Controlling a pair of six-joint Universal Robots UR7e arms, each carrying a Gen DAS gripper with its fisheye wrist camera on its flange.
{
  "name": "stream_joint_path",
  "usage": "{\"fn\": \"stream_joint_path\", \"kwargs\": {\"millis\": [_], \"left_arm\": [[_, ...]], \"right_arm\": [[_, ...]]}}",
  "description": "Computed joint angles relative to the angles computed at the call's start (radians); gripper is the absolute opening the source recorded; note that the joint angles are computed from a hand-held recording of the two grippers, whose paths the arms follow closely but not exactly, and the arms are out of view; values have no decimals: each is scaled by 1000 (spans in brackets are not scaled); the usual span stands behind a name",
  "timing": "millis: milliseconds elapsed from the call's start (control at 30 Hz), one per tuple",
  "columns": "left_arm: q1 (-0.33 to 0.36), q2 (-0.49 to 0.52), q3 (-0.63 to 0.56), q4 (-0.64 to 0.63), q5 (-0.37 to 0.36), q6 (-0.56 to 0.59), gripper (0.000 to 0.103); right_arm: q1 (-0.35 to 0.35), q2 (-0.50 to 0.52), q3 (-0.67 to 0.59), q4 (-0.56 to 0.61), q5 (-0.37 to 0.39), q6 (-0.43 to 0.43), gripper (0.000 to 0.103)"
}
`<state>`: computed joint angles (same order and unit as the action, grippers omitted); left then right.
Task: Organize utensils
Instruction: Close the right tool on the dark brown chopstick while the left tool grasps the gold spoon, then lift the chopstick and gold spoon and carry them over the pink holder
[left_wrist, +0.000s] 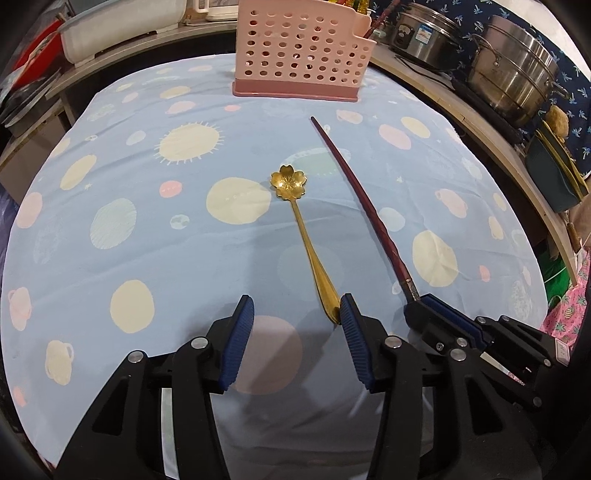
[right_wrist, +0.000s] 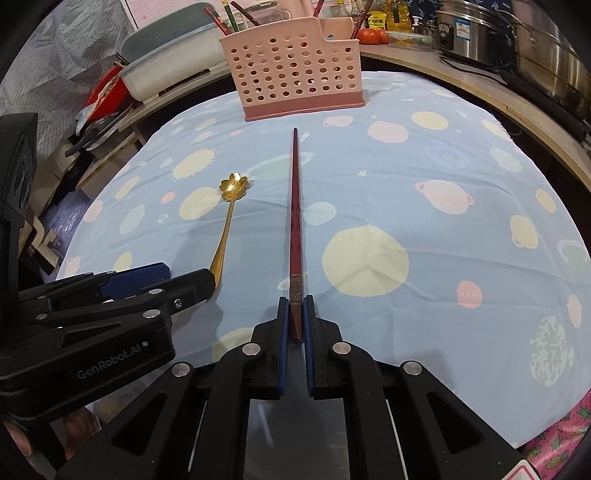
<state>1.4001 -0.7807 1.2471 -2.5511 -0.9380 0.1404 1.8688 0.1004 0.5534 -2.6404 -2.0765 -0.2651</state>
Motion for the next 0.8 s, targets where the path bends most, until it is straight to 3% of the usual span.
{"fn": "stream_joint_path", "kwargs": {"millis": [200, 267, 433, 500, 800], "left_arm": [[-6, 11, 4, -30, 21, 33, 45], [-8, 12, 11, -43, 31, 44, 40], [-5, 1, 27, -52, 22, 51, 14], [-4, -5, 31, -47, 15, 48, 9], [-1, -28, 38, -25, -10, 11, 3]], "right_arm": [[0, 0, 1, 0, 1, 1, 7], [0, 0, 0, 0, 0, 1, 7], [0, -1, 2, -1, 1, 1, 7], [0, -2, 5, -3, 2, 1, 7], [2, -22, 41, -28, 9, 3, 7]]}}
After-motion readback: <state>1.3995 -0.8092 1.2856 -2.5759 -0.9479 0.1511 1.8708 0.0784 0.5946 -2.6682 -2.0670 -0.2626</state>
